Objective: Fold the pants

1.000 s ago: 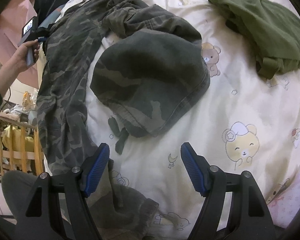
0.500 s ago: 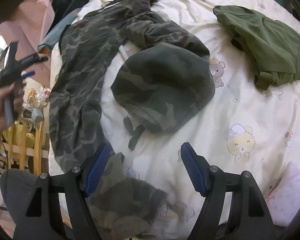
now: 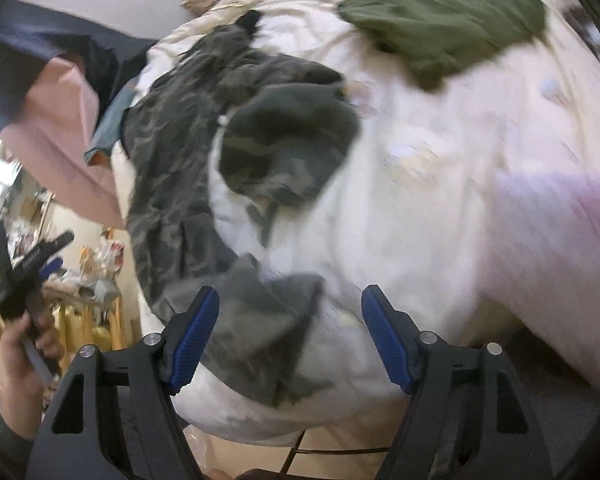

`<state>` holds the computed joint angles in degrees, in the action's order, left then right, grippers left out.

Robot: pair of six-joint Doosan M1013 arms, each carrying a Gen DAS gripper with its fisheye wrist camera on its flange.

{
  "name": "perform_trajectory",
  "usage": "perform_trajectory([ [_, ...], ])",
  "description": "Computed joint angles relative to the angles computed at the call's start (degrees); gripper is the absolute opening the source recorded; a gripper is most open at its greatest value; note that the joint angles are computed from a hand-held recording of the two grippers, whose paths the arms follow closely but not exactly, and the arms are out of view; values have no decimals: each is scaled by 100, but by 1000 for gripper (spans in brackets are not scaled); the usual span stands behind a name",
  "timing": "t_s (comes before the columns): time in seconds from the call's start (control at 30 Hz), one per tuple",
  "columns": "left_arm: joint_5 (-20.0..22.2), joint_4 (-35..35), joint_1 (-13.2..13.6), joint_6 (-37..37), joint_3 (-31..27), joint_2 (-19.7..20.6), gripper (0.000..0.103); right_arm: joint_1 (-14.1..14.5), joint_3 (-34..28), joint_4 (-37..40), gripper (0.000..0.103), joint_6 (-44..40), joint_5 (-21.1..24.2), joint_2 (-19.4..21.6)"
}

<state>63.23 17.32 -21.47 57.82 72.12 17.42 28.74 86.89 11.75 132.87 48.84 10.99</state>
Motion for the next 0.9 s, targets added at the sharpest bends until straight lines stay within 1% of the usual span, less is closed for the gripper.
perform_trajectory([
  [0.1,-167,-466,-74,190,368,-177,96,63,213,-120,76,171,29,-137],
  [0.17,-263,-767,-125,319,594,-274,96,110,271,76,76,-79,80,-142],
  [0.27,-492,-991,-214,291,949,-431,96,210,222,348,76,-476,250,-16],
  [0.33,-658,-991,-283,138,1203,-534,96,340,126,356,76,-644,496,147],
  [0.37,-672,-986,-296,69,1269,-558,96,413,73,277,75,-661,574,220],
  [0.4,-688,-1005,-307,-39,1370,-592,96,524,-38,139,67,-737,695,337],
  [0.43,-677,-1046,-307,-93,1434,-608,96,591,-111,44,54,-776,746,404],
  [0.5,-594,-1124,-294,-142,1523,-617,96,718,-257,-137,51,-867,760,521],
  [0.57,-673,-1115,-280,-214,1638,-671,96,860,-362,-517,51,-771,675,600],
  [0.63,-744,-1038,-279,-238,1715,-717,96,910,-450,-641,51,-695,781,700],
  [0.67,-771,-997,-277,-238,1753,-735,96,897,-476,-595,49,-693,844,750],
  [0.7,-778,-987,-263,-224,1773,-742,96,887,-475,-609,40,-631,906,776],
  [0.73,-783,-1005,-244,-222,1790,-747,96,898,-483,-673,21,-520,938,795],
  [0.77,-798,-1071,-209,-216,1805,-752,96,916,-447,-728,9,-463,835,760],
  [0.8,-830,-1186,-158,-211,1824,-763,96,936,-420,-765,3,-420,774,721],
  [0.83,-851,-1259,-121,-210,1836,-773,96,951,-374,-715,3,-386,644,644],
  [0.9,-890,-1373,-42,-229,1873,-807,96,959,-275,-351,2,-533,330,471],
])
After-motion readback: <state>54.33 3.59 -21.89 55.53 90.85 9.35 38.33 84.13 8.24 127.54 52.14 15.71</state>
